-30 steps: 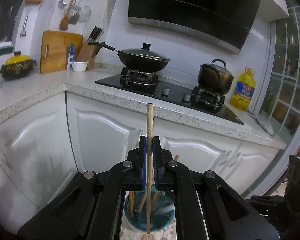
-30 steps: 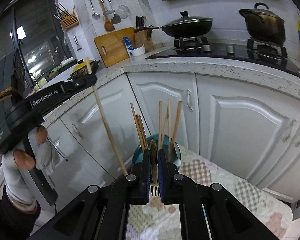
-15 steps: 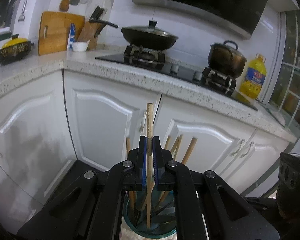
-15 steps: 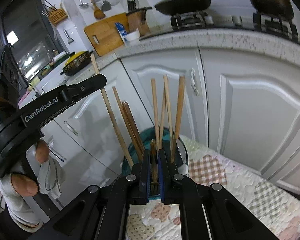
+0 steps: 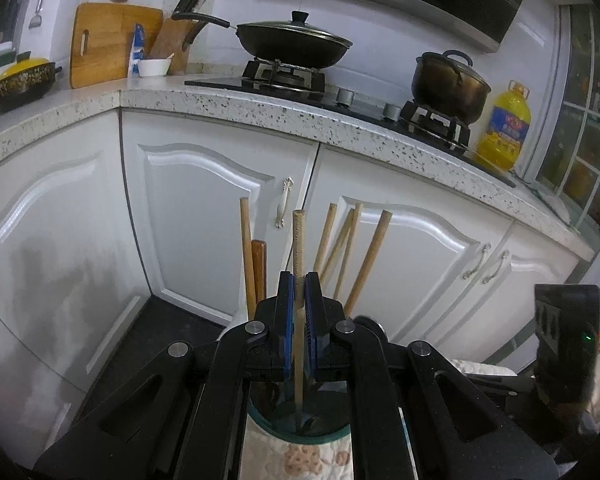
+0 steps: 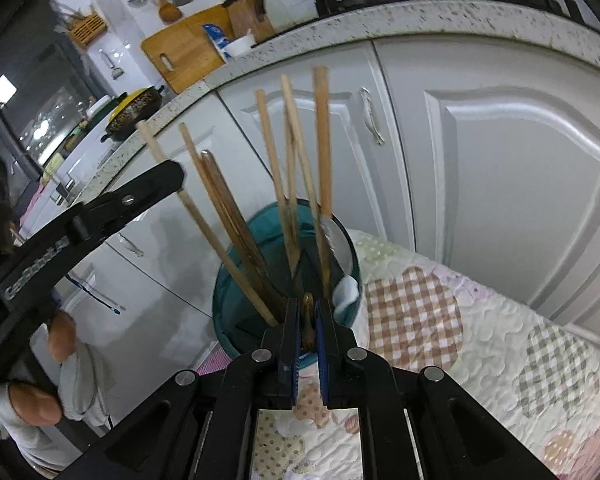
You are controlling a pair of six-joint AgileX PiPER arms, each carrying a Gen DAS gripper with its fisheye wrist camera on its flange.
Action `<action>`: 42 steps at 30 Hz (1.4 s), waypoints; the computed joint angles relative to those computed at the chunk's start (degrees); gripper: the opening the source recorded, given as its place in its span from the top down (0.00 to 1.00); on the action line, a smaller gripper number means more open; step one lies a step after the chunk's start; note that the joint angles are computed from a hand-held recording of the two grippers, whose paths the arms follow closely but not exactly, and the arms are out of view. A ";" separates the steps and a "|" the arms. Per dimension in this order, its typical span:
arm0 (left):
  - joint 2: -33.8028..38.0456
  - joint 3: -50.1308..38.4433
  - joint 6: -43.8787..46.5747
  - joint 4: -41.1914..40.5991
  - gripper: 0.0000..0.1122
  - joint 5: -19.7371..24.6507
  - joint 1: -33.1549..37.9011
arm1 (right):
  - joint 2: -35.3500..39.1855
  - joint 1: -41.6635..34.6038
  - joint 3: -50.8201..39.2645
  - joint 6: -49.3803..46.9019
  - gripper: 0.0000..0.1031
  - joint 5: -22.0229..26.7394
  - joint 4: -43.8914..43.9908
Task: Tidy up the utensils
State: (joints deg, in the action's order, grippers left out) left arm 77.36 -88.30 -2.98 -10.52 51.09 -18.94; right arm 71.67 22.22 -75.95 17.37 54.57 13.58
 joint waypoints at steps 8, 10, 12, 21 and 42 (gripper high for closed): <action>-1.70 1.60 0.86 -2.01 0.94 1.75 0.83 | -4.13 -2.75 3.56 -0.48 0.77 0.11 2.99; -2.06 1.90 0.90 -2.40 0.88 2.22 1.05 | -4.85 -2.67 3.79 -0.06 0.77 0.38 2.78; -2.61 2.28 0.77 -2.59 0.82 2.51 1.15 | -5.46 -1.89 3.89 0.86 0.75 0.64 1.83; -5.88 2.55 -0.87 -1.07 0.71 4.18 1.26 | -7.47 3.97 2.81 8.66 0.67 1.44 -6.75; -14.98 6.64 -11.72 14.65 0.66 7.75 -9.51 | -10.03 25.61 -1.71 32.16 0.58 11.70 -33.96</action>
State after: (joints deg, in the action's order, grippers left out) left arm 62.37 -81.66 -14.70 4.13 58.84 -28.44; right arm 61.64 47.83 -77.66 49.53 66.27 -20.39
